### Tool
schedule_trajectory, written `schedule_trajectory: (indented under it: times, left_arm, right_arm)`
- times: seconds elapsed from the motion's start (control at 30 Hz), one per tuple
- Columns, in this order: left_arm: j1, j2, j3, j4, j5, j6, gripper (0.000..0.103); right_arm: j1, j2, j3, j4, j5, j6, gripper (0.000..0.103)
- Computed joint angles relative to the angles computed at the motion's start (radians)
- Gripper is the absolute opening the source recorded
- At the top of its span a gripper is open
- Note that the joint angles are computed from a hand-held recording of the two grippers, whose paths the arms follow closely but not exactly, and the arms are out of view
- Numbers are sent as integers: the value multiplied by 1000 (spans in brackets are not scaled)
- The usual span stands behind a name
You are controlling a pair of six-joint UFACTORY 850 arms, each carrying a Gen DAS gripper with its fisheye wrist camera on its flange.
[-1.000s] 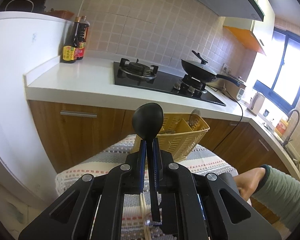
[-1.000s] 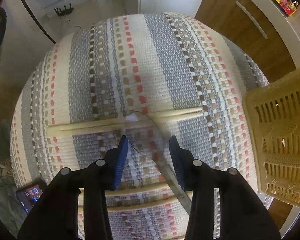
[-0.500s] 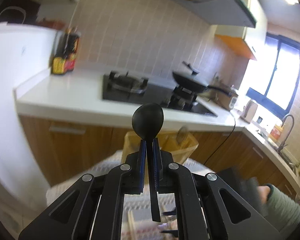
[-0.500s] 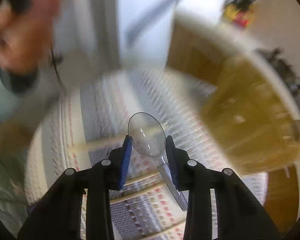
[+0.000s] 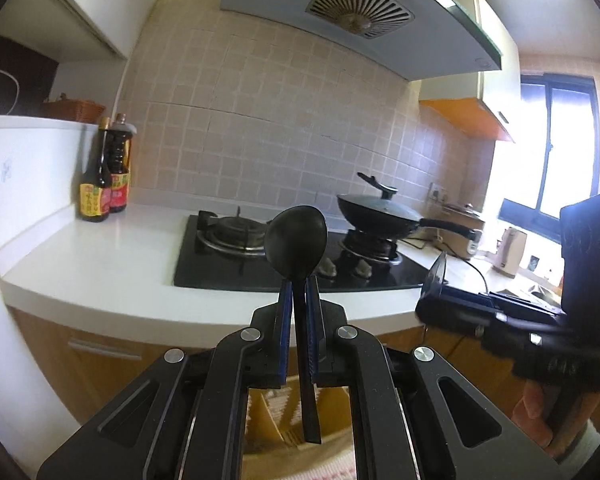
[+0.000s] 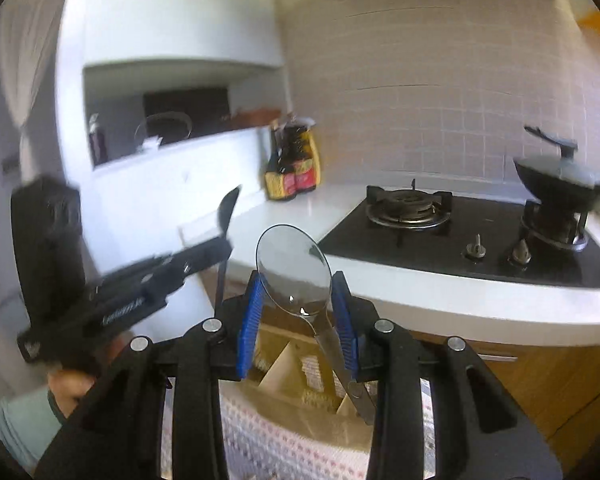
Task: Organize utensils
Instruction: 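Carry both spoons over the yellow caddy and open both grippers to drop them, then grasp a pair of chopsticks with the left gripper while the right gripper grasps one chopstick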
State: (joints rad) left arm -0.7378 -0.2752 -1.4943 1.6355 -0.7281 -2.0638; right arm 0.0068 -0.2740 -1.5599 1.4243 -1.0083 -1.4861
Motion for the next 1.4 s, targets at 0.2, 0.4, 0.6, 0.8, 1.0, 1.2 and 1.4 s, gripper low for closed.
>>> schedule_trajectory:
  times: [0.2,0.4,0.6,0.8,1.0,1.2,1.4]
  left_arm:
    - [36,-18,20,29,19,-83,5]
    - [54,-38,37,66,29,-135,5]
    - [64,-50,59,83,20,-178,9]
    - [59,-13,101,74,55,-187,37]
    - [9,98,171,-77,52,-22,37]
    - [-28,174,199,-494,72,362,40]
    - [-26,192,250,-816,112,623,39]
  right_arm:
    - [6,-83,-32,57,-5,33,31]
    - [18,-70,59,108,7,-32,32]
    - [2,-69,102,144,-4,-57,34]
    - [-24,-48,132,105,-36,-29,43]
    - [-63,38,188,-34,-56,35,44]
    - [-54,134,236,-364,22,243,43]
    - [3,163,280,-658,55,452,43]
